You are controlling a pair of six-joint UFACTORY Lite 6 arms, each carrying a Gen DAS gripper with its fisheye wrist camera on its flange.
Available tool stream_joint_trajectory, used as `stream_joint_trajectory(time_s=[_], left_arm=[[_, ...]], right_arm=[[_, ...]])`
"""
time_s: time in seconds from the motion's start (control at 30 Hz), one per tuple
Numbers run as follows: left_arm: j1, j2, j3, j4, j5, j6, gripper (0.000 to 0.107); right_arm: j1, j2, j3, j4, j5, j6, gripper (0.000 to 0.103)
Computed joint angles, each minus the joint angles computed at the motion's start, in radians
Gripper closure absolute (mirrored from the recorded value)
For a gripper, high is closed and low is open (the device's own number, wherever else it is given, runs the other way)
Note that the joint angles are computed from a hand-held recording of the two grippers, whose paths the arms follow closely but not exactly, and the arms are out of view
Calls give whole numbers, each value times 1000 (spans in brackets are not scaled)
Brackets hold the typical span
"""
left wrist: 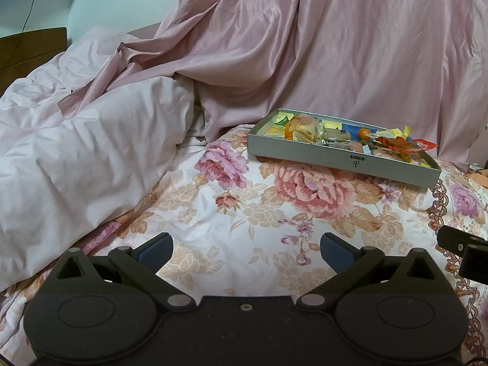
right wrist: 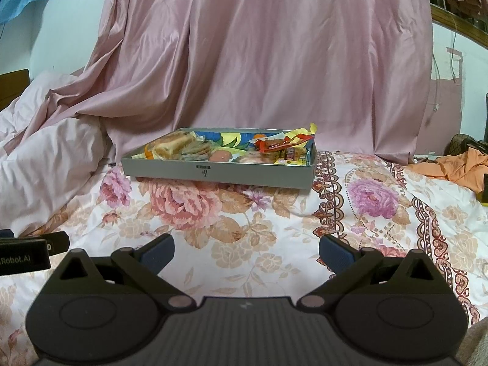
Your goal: Organize snacks
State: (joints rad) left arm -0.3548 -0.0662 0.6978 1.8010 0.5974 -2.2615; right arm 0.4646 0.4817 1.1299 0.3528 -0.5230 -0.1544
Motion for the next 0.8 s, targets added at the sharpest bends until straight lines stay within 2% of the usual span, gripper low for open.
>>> stream_joint_trajectory(time_s=[0.8], left_arm=[[-1,-2,-1,-1,1,0,5]], right_arm=[[3,1,6,11,9,-13,0]])
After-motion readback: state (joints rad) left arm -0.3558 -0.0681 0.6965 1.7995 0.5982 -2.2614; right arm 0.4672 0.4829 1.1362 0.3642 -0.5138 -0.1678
